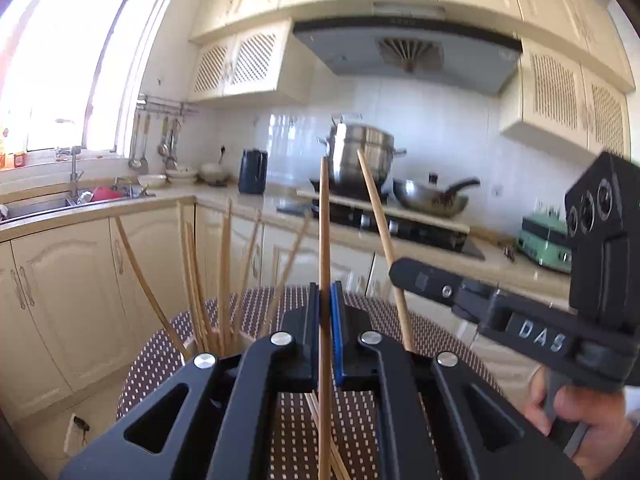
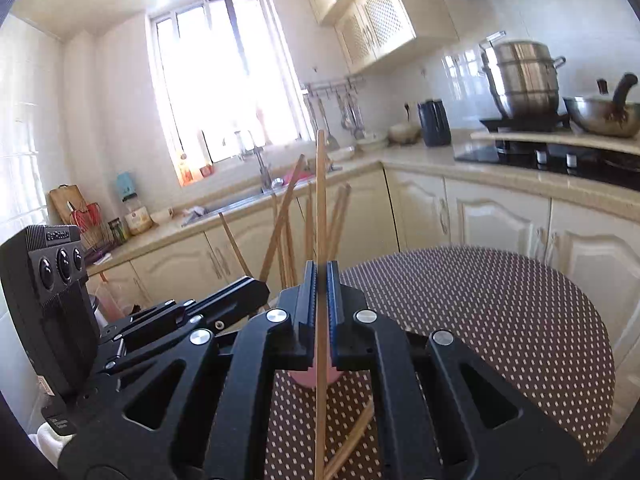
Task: Organize utensils
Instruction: 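Lift both held chopsticks upright and carry them over the pink cup, then lower both chopsticks into the pink cup and open both grippers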
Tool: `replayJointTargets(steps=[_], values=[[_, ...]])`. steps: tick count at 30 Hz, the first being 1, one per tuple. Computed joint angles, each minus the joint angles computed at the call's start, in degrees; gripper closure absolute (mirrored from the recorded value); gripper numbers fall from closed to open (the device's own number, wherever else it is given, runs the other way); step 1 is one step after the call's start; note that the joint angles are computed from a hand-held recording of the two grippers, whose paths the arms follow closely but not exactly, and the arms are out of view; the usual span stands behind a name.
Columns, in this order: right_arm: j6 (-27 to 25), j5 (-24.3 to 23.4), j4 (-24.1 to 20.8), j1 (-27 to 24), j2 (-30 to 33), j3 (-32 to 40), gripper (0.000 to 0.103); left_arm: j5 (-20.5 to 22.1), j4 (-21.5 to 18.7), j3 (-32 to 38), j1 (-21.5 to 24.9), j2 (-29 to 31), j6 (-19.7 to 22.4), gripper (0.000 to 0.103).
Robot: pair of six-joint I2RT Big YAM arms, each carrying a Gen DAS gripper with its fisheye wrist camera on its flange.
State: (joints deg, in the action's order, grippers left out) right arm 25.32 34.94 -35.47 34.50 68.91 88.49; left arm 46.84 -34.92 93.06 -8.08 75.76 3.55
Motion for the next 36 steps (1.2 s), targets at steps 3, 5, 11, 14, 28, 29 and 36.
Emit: replayJointTargets(steps=[3, 5, 11, 14, 28, 29, 36], values=[[-4.4, 2.2, 4.8, 0.5, 2.3, 1.4, 0.098, 2.9, 8.4, -0.3, 1.8, 0.8, -8.1, 0.097], [-6.2, 1.8, 7.3, 0.1, 3.9, 2.5, 0.098, 2.3, 12.7, -0.5, 2.3, 1.3, -11.0, 0.097], [-10.1, 0.2, 13.3, -1.5, 8.4, 5.5, 0.098, -2.9, 22.3, -1.1, 1.5, 2.9, -16.2, 0.097], [-10.6, -0.8, 16.3, -2.6, 9.7, 5.4, 0.098, -5.4, 24.6, -0.4, 0.8, 4.2, -17.1, 0.097], [-9.1, -5.4, 22.9, -6.8, 13.5, 4.5, 0.098, -12.1, 26.7, 3.0, -0.4, 11.5, -22.4, 0.097], [-9.1, -5.7, 23.0, -7.0, 13.5, 4.3, 0.098, -12.3, 26.8, 3.0, -0.5, 11.7, -22.1, 0.097], [-8.1, -6.7, 22.7, -7.2, 12.9, 2.8, 0.098, -13.0, 26.6, 1.5, -1.0, 11.4, -20.4, 0.097]])
